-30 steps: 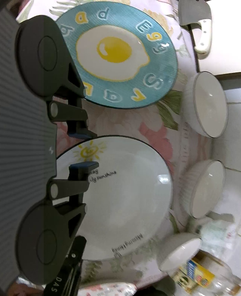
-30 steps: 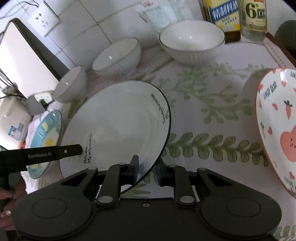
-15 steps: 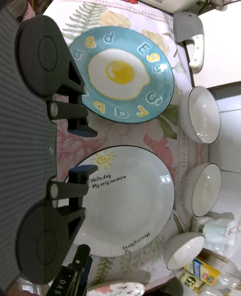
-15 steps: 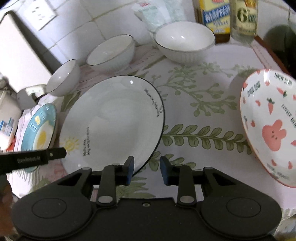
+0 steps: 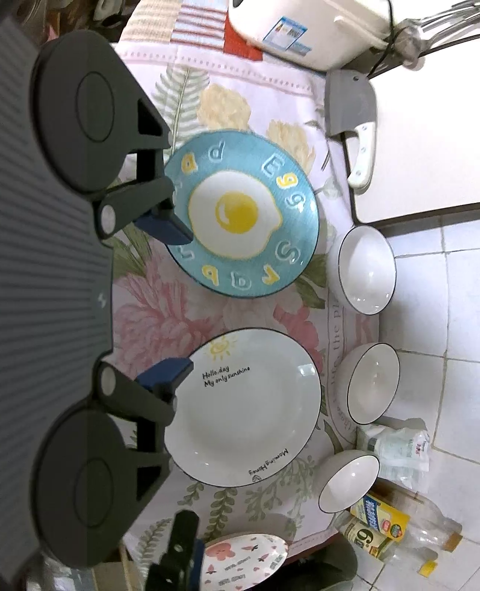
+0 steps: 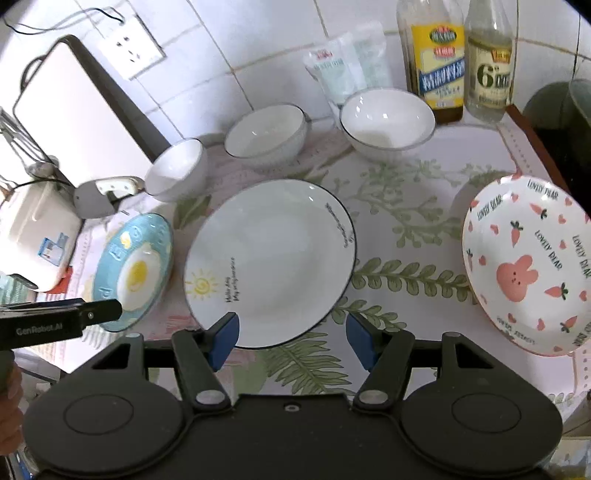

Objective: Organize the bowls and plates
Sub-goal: 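Open both grippers and move them to the blue egg plate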

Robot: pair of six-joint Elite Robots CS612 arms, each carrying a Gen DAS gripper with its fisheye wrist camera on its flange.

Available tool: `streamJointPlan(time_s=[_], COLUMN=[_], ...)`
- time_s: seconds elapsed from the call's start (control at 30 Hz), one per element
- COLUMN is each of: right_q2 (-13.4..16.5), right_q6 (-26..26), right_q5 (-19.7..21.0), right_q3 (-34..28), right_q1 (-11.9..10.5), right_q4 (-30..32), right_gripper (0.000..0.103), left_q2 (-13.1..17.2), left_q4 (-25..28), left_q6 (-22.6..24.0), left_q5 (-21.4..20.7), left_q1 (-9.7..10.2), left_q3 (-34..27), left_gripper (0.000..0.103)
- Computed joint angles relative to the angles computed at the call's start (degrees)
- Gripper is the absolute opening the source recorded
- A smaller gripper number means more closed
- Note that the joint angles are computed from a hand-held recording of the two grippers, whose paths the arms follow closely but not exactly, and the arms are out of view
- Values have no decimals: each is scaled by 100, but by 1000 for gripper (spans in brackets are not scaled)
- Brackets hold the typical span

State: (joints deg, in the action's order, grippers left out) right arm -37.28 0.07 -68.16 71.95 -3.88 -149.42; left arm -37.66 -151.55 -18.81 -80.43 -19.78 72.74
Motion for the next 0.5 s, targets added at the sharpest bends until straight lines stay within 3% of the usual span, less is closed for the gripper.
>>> streamJointPlan(time_s=[0.13, 0.23, 0.5], right_q2=[-139, -262, -463], right_q6=[-292, -465, -638], right_q5=[81, 30, 249], right_q3=[46, 120, 203], right_q1=[28, 82, 230], right_q4=[171, 153, -98], right_gripper=[75, 86, 87], left_q2=[-180, -290, -537], left_q4=[-88, -81, -241], left_q6=[131, 213, 293], left_q5=[56, 49, -330], left_q1=[12, 39, 273], left_q3=[190, 299, 557], left_gripper=[81, 83, 88])
